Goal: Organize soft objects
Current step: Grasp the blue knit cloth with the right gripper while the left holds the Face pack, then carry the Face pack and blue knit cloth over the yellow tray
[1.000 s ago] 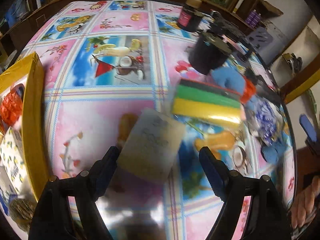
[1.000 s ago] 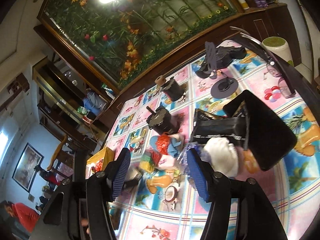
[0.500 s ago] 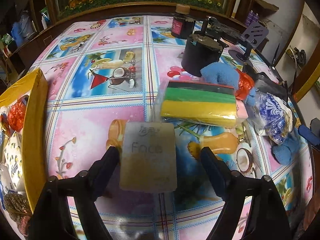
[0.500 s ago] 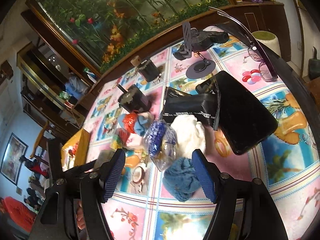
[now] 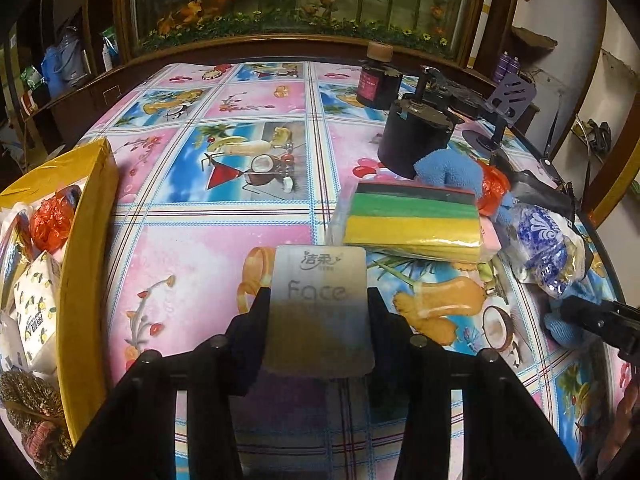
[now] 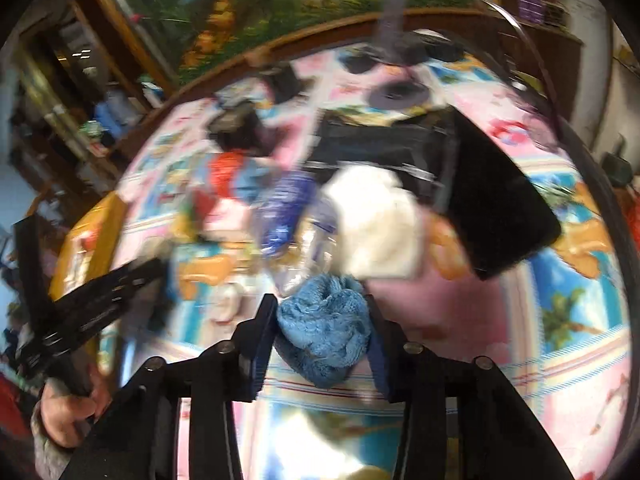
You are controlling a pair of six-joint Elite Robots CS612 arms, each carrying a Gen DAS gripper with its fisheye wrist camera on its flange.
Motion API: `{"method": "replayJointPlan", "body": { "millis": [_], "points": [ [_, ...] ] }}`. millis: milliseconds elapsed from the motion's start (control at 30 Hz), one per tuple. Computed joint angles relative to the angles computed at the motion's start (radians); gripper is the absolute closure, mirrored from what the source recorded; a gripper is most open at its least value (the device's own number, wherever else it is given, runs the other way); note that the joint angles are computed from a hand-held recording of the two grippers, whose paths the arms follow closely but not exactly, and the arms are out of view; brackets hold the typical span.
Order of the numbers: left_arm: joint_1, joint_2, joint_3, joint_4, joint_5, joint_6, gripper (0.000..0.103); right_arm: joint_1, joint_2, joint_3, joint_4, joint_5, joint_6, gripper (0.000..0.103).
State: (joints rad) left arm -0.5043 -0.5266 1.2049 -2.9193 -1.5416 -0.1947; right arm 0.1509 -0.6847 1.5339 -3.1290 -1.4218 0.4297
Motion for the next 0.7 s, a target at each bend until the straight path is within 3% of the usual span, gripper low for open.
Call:
{"method": "replayJointPlan", "body": {
  "millis": [100,200,400,600,700],
  "points": [
    [0.008,-0.001,0.001,-0.013,-0.022,-0.02,0.059,0.013,0.006,0.014,-0.182,0.073,-0.092,0.06],
    [0.01,-0.007,0.016,-0.057,-0.037,-0.028,0.059,0.025,0.013,0.019,-0.29,0.076,-0.092,0.06],
    [0.008,-0.019,0.046,-0.15,-0.008,-0.042,0.059,0.049,0.041,-0.043,-0.258,-0.009,0.002,0.06],
    [0.006,-0.032,0.075,-0.234,0.026,-0.053,0.059,0.096,0.078,-0.144,-0.273,-0.23,0.119,0.06],
    [0.008,-0.038,0.088,-0.267,0.036,-0.058,0.059,0.102,0.09,-0.18,-0.275,-0.245,0.149,0.06]
  ]
}}
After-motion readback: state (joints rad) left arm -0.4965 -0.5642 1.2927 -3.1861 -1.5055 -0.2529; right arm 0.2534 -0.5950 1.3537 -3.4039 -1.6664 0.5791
